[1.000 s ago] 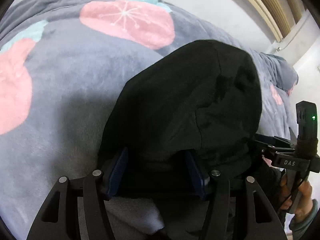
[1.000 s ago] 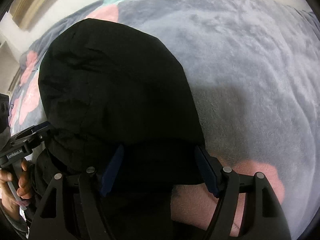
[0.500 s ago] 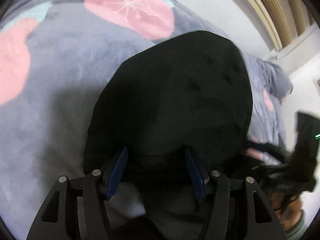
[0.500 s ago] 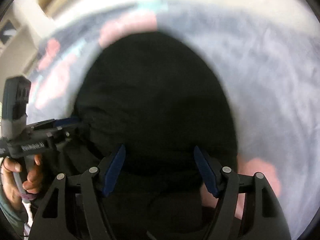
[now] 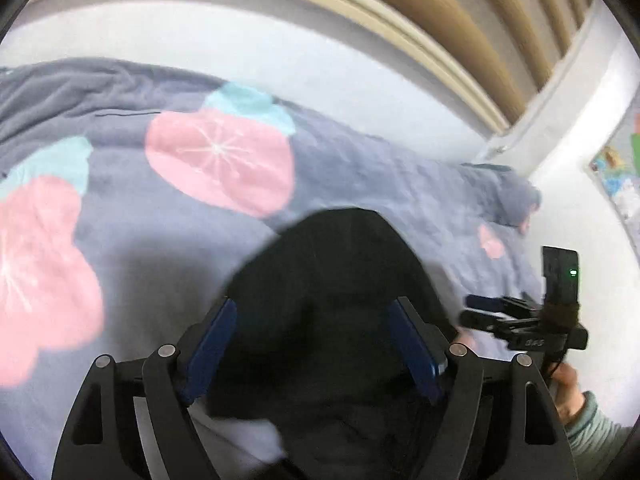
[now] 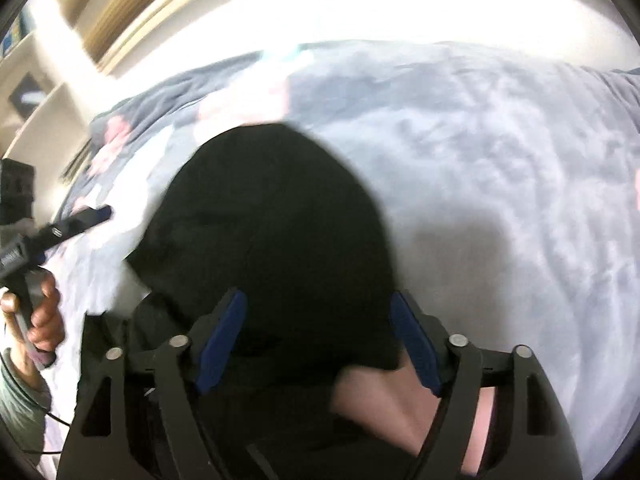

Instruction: Fold large clothes

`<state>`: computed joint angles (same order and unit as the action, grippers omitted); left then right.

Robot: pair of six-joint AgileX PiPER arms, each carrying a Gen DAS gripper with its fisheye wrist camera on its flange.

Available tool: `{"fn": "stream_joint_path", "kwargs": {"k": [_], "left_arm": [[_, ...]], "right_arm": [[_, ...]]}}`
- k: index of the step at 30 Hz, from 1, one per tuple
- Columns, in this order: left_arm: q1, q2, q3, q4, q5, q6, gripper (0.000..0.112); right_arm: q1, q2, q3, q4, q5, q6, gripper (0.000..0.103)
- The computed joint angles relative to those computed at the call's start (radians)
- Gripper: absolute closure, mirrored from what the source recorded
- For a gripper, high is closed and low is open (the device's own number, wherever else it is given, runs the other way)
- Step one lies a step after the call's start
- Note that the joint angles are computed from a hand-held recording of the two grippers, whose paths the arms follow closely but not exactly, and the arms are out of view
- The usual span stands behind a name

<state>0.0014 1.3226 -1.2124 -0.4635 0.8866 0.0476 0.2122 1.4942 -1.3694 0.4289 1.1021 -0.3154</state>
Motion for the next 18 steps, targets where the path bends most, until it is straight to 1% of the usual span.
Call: {"fn": "stream_joint_path", "kwargs": {"k": [1,2,4,5,7,8,9,11,14,15,16,17,18], "left_arm": [[0.027,0.053,-0.033,-0.027,0.031,0.024,0.032],[0.075,0.103,-0.057,-0.083,0.075,0.072,0.032],[0.118,0.205,-0.093,-0.170,0.136,0.117,0.032],[0.120,0.236,-0.095,-0.198,0.137,0.126,0.032],[0.134,0.288,-0.074,-0.271,0.146,0.165,0.032],[0.144,0.315,-0.059,-0.320,0.154,0.202,0.032],[0.140,0.327,-0.047,-0.342,0.146,0.218,0.032],[0.122,0.336,-0.039,-0.353,0.132,0.219,0.032],[0.095,0.333,-0.025,-0.356,0.094,0.211,0.034],[0.076,0.308,-0.001,-0.335,0.048,0.190,0.053],[0.059,0.278,0.021,-0.305,0.014,0.165,0.063],[0.033,0.252,0.042,-0.267,-0.026,0.137,0.076],[0.004,0.196,0.080,-0.226,-0.063,0.111,0.088]], "right_arm": [[-0.025,0.045,-0.037,0.009,0.017,-0.012,0.023],[-0.054,0.099,-0.077,0.042,0.041,-0.037,0.023],[-0.101,0.157,-0.098,0.098,0.072,-0.078,0.023],[-0.115,0.202,-0.130,0.115,0.085,-0.080,0.023],[-0.106,0.251,-0.133,0.139,0.074,-0.074,0.023],[-0.117,0.283,-0.136,0.164,0.085,-0.087,0.023],[-0.102,0.295,-0.116,0.191,0.081,-0.089,0.023],[-0.089,0.323,-0.093,0.261,0.083,-0.121,0.023],[-0.046,0.338,-0.113,0.296,0.077,-0.127,0.022],[-0.022,0.336,-0.120,0.285,0.066,-0.110,0.022],[0.003,0.327,-0.123,0.255,0.050,-0.092,0.023],[0.029,0.307,-0.118,0.214,0.030,-0.072,0.030],[0.045,0.286,-0.108,0.185,0.016,-0.058,0.042]]}}
